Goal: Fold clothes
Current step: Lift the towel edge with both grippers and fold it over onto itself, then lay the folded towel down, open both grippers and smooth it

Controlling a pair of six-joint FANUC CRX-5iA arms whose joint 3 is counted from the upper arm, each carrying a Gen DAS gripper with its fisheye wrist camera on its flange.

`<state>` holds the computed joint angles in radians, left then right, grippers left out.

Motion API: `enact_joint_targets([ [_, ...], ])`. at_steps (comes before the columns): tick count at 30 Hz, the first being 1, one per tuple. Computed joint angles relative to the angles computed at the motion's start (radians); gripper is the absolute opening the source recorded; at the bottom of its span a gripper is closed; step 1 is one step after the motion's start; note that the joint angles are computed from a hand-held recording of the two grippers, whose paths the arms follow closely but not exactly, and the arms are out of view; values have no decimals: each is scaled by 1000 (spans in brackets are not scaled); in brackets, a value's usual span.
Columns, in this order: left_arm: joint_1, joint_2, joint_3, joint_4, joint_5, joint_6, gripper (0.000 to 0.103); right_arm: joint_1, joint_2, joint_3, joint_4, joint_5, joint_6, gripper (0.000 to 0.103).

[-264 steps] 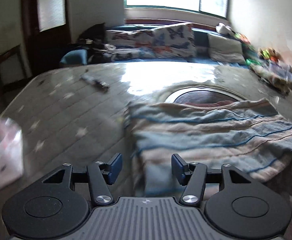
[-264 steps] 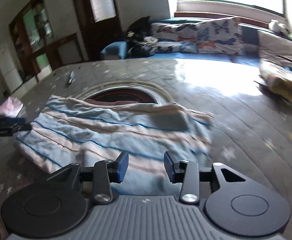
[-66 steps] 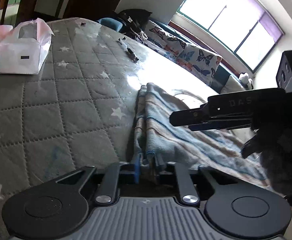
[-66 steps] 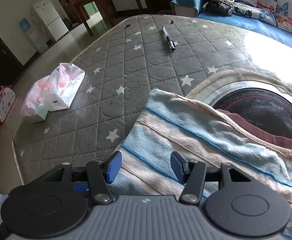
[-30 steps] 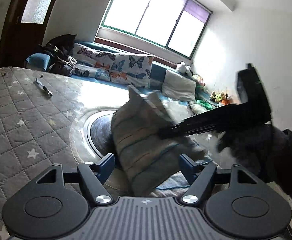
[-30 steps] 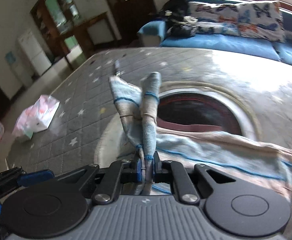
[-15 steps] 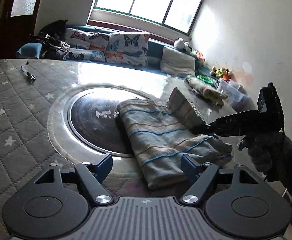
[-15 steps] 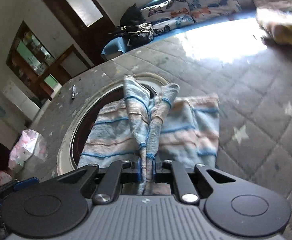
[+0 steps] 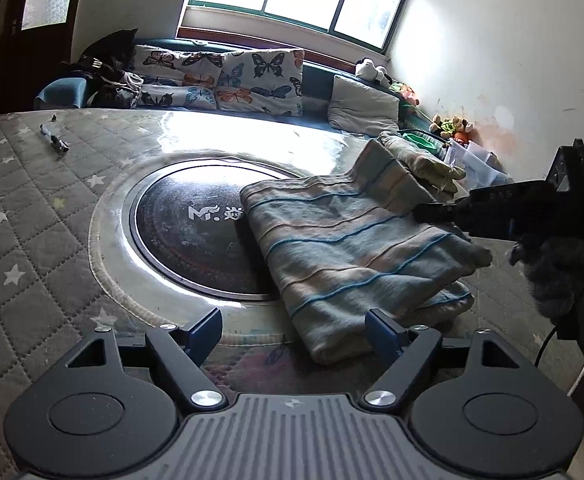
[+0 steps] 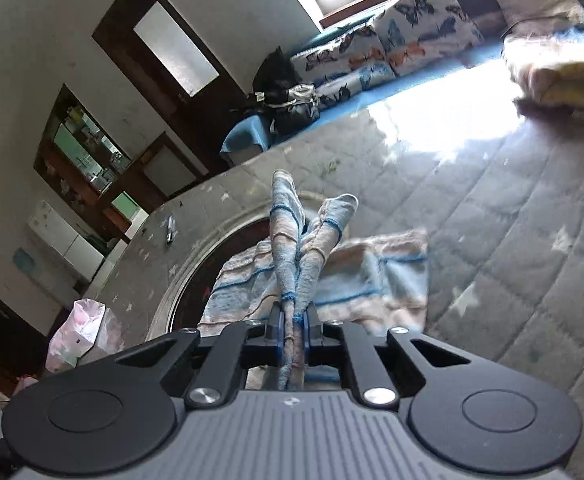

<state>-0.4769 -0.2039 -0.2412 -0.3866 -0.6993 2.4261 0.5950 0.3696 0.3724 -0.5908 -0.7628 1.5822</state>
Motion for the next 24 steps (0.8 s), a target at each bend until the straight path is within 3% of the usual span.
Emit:
enact_joint_targets([
  [3,9,7,-1,17,3,-18,81,4,-4,-31,58,29,-62,8],
  [7,25,26,15,45,11,-70,81,-25,24,-19,8,-11,-67,12],
  [10,29,36,37,24,34,-85,79,-3,-6,-61,72,60,-100,23],
  [15,38,93,80,63,105,-203,62,45,-38,-106,226,173,-139,24],
  [19,45,184,132,162,143,-358,41,52,-2,-29,210,135,-44,24],
  [24,59,288,169,332,216,-592,29,62,108,140,209,17,55,24],
])
